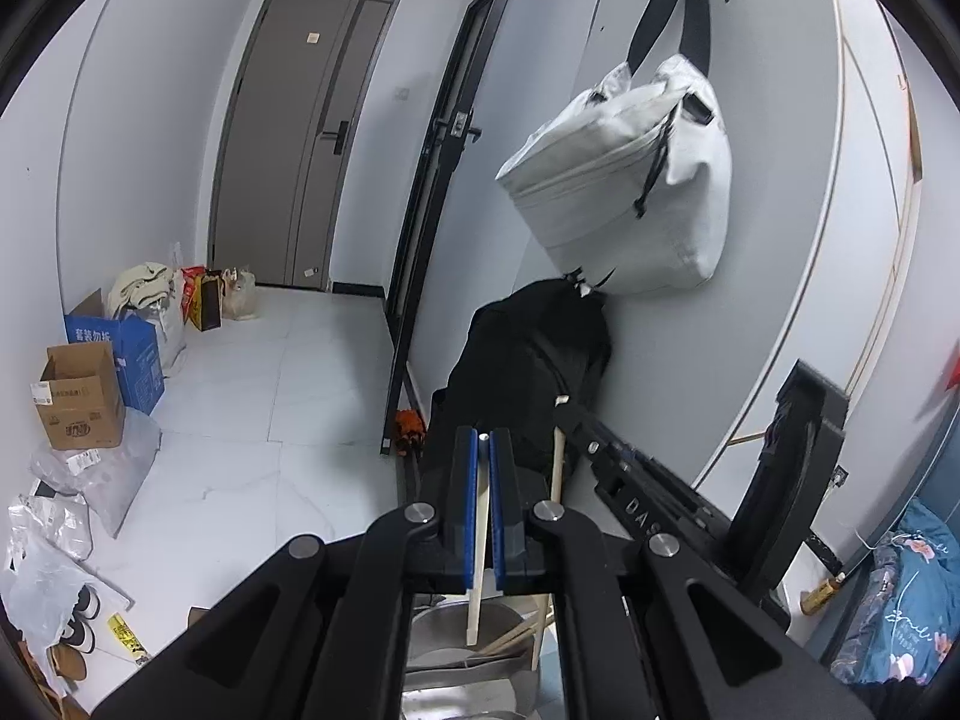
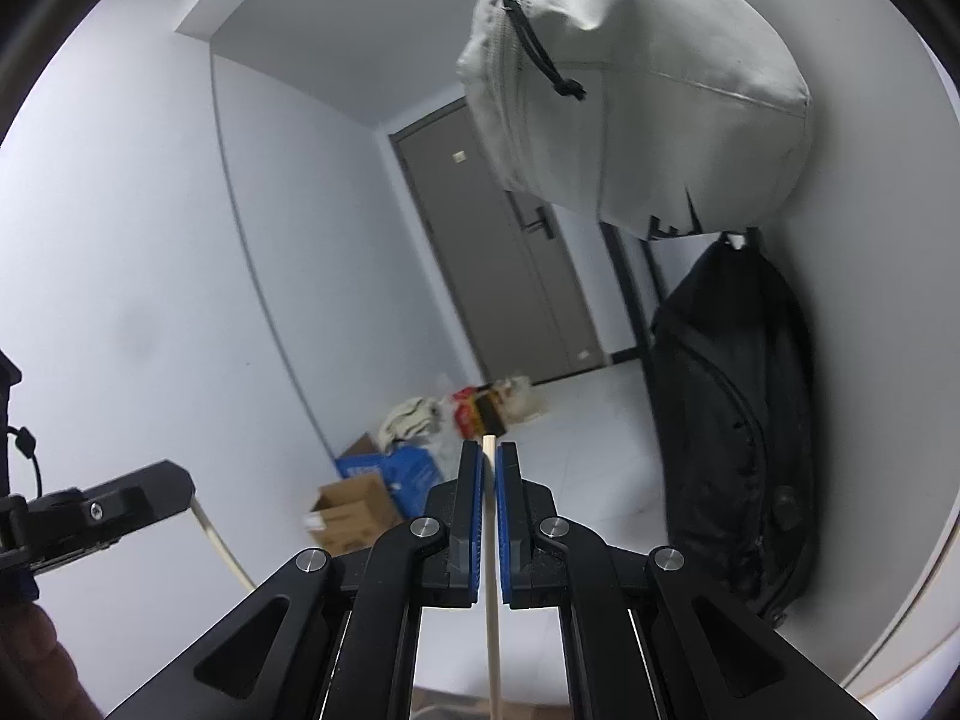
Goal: Organize utensils
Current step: 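Lift both held chopsticks high and carry them over the white holder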
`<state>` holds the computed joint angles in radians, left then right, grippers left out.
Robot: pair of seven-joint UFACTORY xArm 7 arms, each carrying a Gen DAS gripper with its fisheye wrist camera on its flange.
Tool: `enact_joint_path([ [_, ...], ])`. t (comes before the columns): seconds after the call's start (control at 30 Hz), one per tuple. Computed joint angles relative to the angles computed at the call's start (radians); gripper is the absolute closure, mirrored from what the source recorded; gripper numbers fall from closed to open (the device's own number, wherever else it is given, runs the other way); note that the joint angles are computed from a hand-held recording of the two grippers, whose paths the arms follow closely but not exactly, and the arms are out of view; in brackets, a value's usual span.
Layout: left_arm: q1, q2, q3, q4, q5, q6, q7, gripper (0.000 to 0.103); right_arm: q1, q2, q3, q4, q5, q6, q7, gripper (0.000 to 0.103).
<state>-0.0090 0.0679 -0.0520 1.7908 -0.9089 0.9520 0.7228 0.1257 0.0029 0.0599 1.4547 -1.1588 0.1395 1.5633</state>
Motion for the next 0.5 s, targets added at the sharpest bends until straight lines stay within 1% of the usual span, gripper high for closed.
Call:
enact_joint_path([
  [0.27, 0.006, 0.043, -0.012, 0.013, 0.011, 0.003, -0.006, 0.103, 0.026, 0.059, -0.03, 0.069, -0.193, -0.008, 0.184, 0.099],
  [0.37, 0.012, 0.05, -0.016, 0.011, 0.007, 0.002, -0.004, 0.103, 0.053, 0.061, -0.028, 0.089, -0.335, 0.052, 0.272, 0.099],
  [0.5, 0.019, 0.056, -0.021, 0.01, 0.0, 0.008, -0.01, 0.103, 0.066, 0.075, -0.019, 0.109, -0.424, 0.073, 0.315, 0.099],
])
